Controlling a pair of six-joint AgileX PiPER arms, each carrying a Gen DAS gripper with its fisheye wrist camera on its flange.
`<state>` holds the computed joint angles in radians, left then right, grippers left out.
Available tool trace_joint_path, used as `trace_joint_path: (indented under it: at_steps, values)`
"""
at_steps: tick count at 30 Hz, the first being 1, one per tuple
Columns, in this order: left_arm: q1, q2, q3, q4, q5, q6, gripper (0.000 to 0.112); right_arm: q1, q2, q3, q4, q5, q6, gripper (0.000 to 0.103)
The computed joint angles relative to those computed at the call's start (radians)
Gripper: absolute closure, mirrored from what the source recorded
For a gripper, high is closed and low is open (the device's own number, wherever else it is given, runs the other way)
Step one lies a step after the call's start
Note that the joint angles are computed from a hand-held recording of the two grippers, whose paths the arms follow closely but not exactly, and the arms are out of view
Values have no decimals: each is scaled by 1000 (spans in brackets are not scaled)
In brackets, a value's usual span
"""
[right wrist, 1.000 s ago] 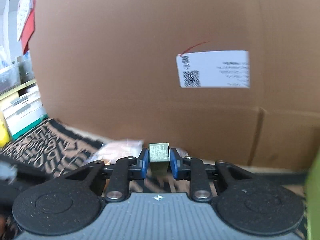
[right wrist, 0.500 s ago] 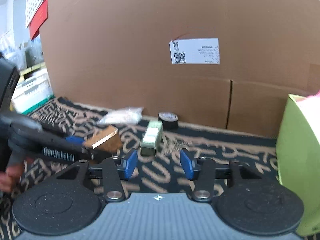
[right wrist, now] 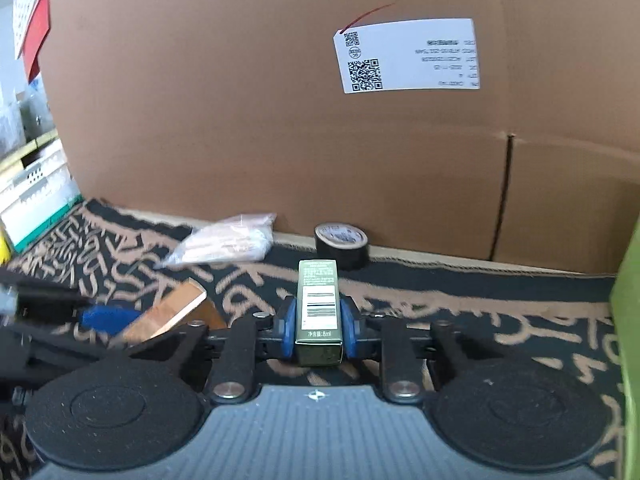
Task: Organize objects
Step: 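Grasp the tall copper box with left tool while right tool grasps green box, then carry copper box and green box into the lime-green box and release both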
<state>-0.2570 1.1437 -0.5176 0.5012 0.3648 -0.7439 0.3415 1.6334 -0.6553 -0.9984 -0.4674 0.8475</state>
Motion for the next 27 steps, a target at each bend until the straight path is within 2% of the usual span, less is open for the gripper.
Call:
trace_joint_path:
  at_steps: [1,4,11,19,27]
  values:
    - [-17,3,1,48,9,-48,74,-15,-21,25,-12,-9,-4,77]
    - [-68,8,0,165,46,-174,88,-86,-70,81,-118,-65,60,77]
    - [-240,31,-33,313,205,-394,89,-242,-223,195,-291,-178,133,77]
    - [-426,57,-121,355,329,-486,89,-449,-326,257,-405,-333,190,77]
    - [-543,134,-256,372,419,-499,89,-723,-370,263,-543,-536,237,77]
